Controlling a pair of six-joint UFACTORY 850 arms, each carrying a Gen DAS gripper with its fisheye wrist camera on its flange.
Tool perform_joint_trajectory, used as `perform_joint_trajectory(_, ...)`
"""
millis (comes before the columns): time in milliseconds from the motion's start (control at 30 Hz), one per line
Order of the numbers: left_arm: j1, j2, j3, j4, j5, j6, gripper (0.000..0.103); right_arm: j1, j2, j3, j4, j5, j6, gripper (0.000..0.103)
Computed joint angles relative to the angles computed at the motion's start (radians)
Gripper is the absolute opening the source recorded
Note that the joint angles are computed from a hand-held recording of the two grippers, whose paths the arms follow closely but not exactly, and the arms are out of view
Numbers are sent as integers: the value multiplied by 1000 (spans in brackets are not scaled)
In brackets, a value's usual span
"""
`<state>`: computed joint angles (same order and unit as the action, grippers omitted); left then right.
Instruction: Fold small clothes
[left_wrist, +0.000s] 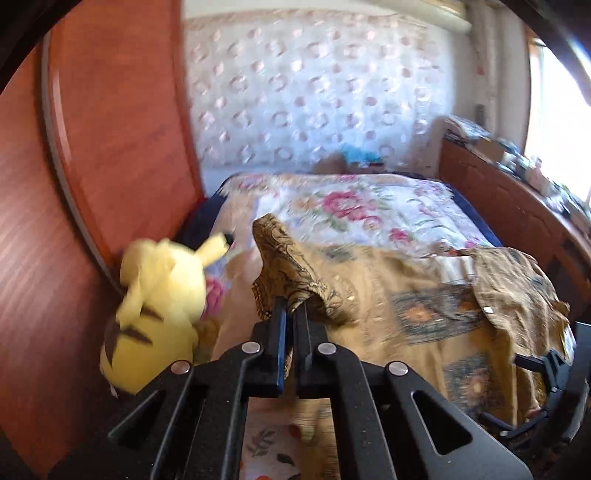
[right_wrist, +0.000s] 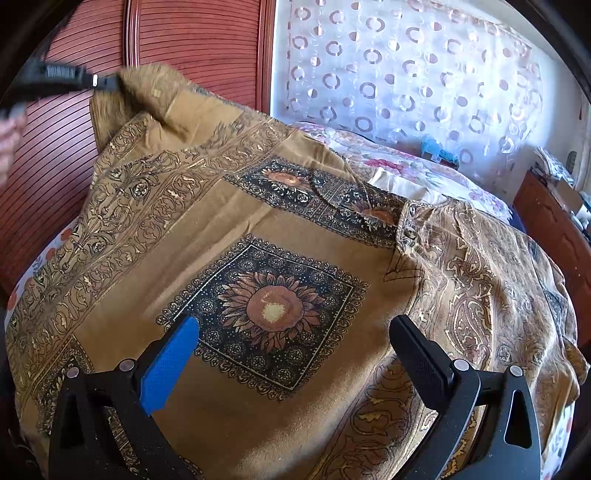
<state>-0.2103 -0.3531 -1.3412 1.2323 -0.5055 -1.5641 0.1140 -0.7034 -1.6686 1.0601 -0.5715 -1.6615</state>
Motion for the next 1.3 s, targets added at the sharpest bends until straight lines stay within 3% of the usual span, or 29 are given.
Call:
perform_joint_trajectory(200, -69, -45, -95, -50, 16, 181, 4, -3, -3, -4, 9, 5, 17, 103)
perform_joint_trajectory(267, -83, -74, -136, -111, -1, 266, 9, -4, -6, -10, 2, 3, 35, 103)
perform_joint_trajectory(300, -86, -90, -155, -150, -8, 318, 22, -5, -8, -14, -2, 1, 44, 103)
perform_joint_trajectory(333, -91, -92, -159, -158, -9, 328, 44, -5, -10, -17, -7, -2, 52, 103)
perform_joint_trajectory(400, -92, -87, -147, -122, 13, 299, 65, -4, -11, -18, -10, -1, 58, 103)
perform_joint_trajectory(433, -96, -81, -141, -114, 13, 288, 71, -3, -10, -17, -9, 0, 57, 103)
perform_joint_trajectory(667, -108, -21, -39, -1, 1, 107, 72, -11, -22, -36, -5, -26, 69, 103)
perform_joint_trajectory(800, -98, -11, 40, 23, 3, 31, 72, -36, -56, -106, -27, -158, 137, 101)
perform_joint_trajectory(933, -78, -15, 105, 13, 46, -38, 72, -36, -64, -153, -18, -197, 131, 94)
perform_joint_trajectory(1033, -76, -11, 155, 69, 59, -130, 72, -26, -88, -218, -39, -261, 154, 85)
perform_joint_trajectory(1133, -77, 8, 203, 132, 70, -232, 72, 3, -108, -265, -72, -274, 171, 75)
perform_joint_trajectory(1300, -90, 49, 281, 197, 10, -344, 72, 66, -183, -392, -167, -308, 291, 69)
